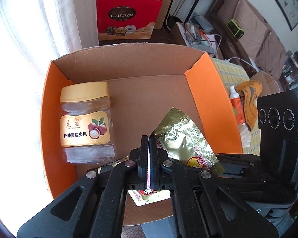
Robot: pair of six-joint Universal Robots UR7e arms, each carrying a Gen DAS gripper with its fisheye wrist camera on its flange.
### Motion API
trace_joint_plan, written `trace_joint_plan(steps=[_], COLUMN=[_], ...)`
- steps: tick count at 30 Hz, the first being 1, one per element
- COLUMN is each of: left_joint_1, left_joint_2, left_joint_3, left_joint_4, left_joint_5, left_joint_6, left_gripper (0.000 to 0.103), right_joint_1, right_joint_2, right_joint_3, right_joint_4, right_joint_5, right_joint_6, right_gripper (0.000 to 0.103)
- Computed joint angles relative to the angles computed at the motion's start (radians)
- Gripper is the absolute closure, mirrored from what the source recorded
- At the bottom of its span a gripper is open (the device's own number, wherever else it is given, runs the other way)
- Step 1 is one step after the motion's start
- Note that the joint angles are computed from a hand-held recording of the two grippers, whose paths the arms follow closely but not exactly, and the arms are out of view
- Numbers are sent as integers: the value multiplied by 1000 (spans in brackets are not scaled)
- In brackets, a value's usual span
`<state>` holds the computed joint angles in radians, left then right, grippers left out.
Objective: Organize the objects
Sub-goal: 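Carry the gold packet with the left tool into the orange box, then lower the gold packet beside the jar and open the left tool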
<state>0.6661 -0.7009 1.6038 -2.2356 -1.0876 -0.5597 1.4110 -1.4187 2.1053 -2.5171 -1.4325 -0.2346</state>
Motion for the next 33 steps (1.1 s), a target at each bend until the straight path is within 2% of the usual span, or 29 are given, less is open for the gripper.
trace_joint_plan(steps=[5,15,22,24,30,32,33], left_joint_1=[2,16,30,31,33,32,33], left_joint_2=[4,22,16,11,11,18,20], left_joint_3=[-3,-37,-39,-36,-36,-38,-40], left_joint_4=[57,165,223,224,223,226,225], left_joint_5=[20,48,63,71,65,59,56], left_joint_6=[-1,20,45,48,79,84,83], left_gripper=[102,101,101,103,103,103,103], right_joint_1=[-9,17,44,52,82,93,99], right_joint_2=[23,78,108,112,47,30,28], right_joint_3=[2,13,14,7,18,13,8], right_joint_4=[15,-21,-31,4,19,30,35], right_joint_5=[8,-41,-86,-98,-226,-278,-300], right_joint_6=[20,67,58,43,-25,-57,-80], right_gripper=[94,94,94,92,77,68,67])
